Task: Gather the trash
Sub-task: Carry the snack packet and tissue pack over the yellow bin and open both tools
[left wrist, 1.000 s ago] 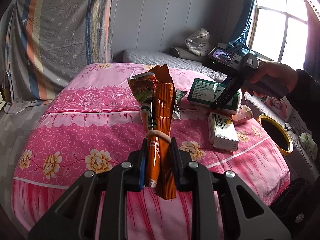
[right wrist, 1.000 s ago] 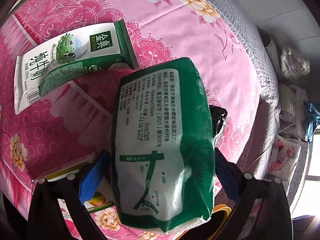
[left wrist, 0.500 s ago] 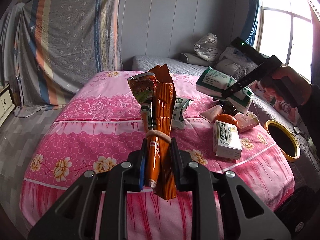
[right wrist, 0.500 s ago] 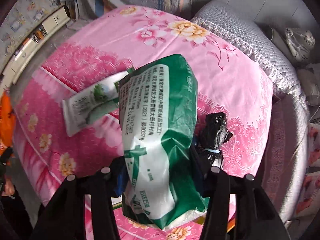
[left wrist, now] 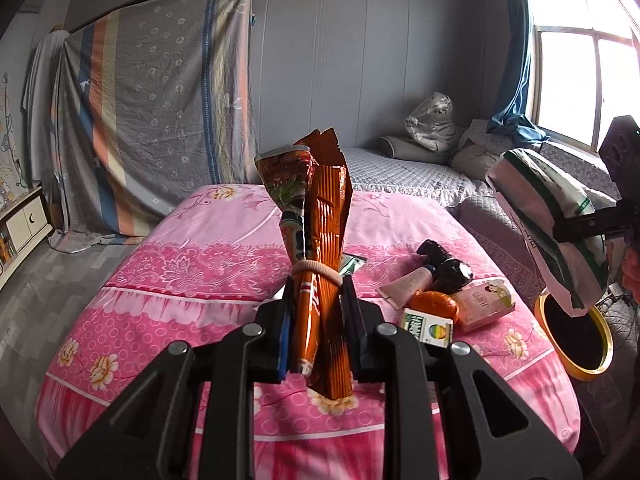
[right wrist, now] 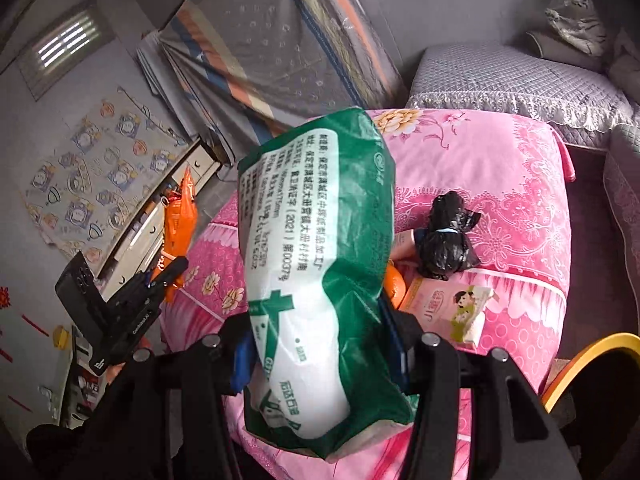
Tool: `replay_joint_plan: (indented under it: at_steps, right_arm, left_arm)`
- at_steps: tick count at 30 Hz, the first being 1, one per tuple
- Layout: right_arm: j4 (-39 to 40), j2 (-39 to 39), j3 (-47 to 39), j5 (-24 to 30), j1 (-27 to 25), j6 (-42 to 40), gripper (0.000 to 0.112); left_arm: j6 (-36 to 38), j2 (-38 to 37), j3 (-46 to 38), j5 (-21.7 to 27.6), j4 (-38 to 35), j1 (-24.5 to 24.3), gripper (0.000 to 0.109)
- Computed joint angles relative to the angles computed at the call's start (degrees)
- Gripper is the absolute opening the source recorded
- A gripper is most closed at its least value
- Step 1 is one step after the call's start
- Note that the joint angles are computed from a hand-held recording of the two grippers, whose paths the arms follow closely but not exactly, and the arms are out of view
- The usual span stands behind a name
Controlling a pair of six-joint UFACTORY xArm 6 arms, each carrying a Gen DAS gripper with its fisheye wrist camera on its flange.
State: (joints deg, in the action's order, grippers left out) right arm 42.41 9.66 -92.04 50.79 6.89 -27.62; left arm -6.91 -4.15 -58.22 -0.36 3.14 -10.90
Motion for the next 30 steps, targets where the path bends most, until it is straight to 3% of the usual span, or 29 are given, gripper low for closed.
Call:
replay_joint_plan:
  at_steps: [3,5,11,15,21,25,30]
  right_arm:
    - [3.3,-6.9,7.9,-3.2,-1.9,-2.1,0.049]
    - [4.6,-10.8,12.3,-6.4,-3.1,-3.4,0.049]
    - [9.6,-17.8,19.7,-12.2,-8.0,-7.6,0.049]
    - [14.2,-21.7,24.7,-17.1,-10.9,-11.1,0.049]
    - [18.2,-24.9,29.4,-23.7,-14.8,-13.8,0.049]
    - [16.8,-25.1,31.7,-28.3,-16.5,-12.9,0.05]
    - [19.6,-24.1,33.5,-27.8,-20.0,-13.6,0.05]
  left_arm:
    - [-2.5,1.6,-2.5,-0.1,2.6,-2.2,0.02]
    - [-7.5,2.6,-4.5,0.2,8.2,-3.2,0.02]
    - [-13.0,7.2,-12.4,2.2,15.6,-8.0,0.02]
    - [-10.5,11.1,-18.3,3.6,14.9,-11.9,0.02]
    - [0.5,18.4,-27.9,6.4,3.8,-17.6,0.02]
    - [7.5,23.3,-34.0,8.7,-2.1,-21.1,0.02]
    - [11.5,30.3,-42.6,13.0,-5.3,-24.9,0.02]
